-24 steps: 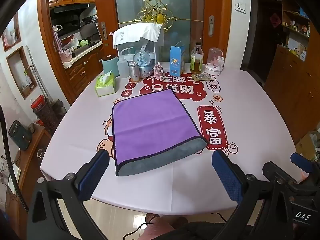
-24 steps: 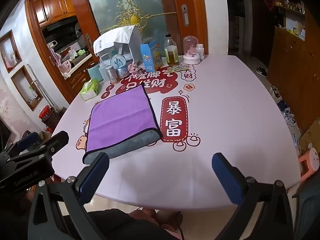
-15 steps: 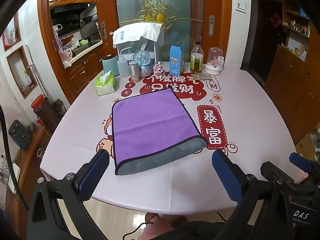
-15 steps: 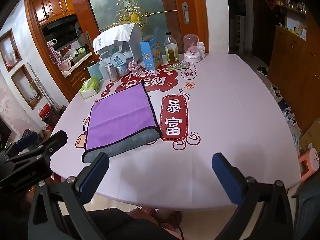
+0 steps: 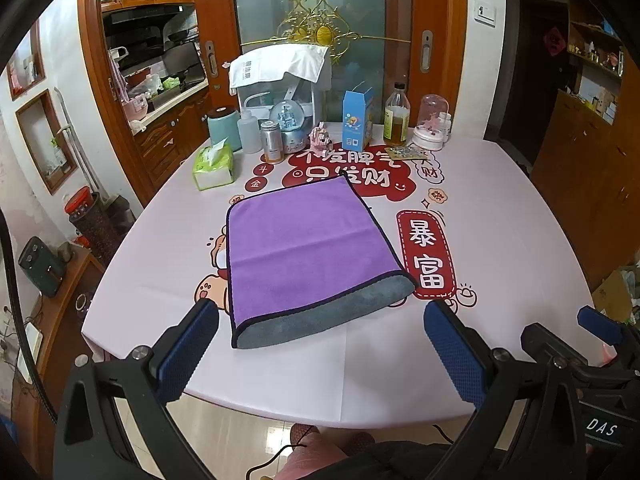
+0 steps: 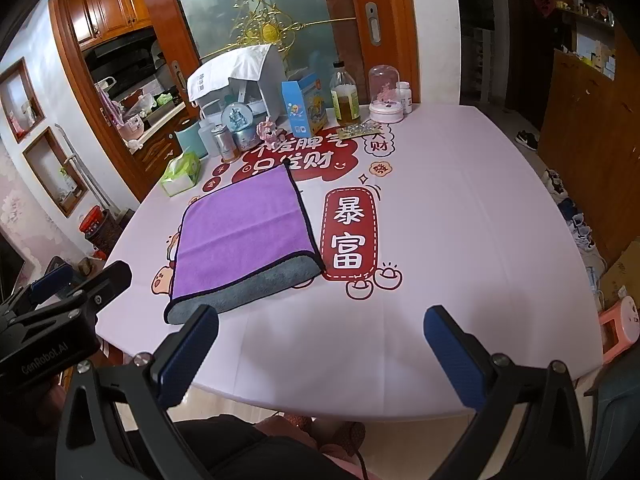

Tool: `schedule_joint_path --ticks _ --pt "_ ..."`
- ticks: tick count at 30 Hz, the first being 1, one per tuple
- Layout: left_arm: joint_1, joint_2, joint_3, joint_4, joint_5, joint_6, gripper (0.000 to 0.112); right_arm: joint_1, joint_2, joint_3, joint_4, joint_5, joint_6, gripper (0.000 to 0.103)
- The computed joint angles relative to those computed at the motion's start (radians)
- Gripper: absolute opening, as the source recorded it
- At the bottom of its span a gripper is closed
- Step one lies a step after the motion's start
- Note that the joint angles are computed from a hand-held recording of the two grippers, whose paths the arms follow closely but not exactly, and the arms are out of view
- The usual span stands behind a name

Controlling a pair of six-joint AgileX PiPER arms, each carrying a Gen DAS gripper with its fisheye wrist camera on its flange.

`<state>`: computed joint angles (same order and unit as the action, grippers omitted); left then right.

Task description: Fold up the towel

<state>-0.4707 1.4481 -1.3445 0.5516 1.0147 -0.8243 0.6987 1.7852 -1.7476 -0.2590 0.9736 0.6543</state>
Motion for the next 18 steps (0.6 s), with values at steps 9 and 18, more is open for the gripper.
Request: schedule_joint_path --ticks 9,18 --pt "0.000 0.001 0.000 0.002 0.002 -0.004 0.102 0.015 -0.014 0.081 -0.010 -0.071 0.015 0.103" --pt "0.005 0.015 -0.009 0.001 0.021 -0.035 0.102 0.009 -0.007 0.056 0.010 -0.083 -0.035 0.103"
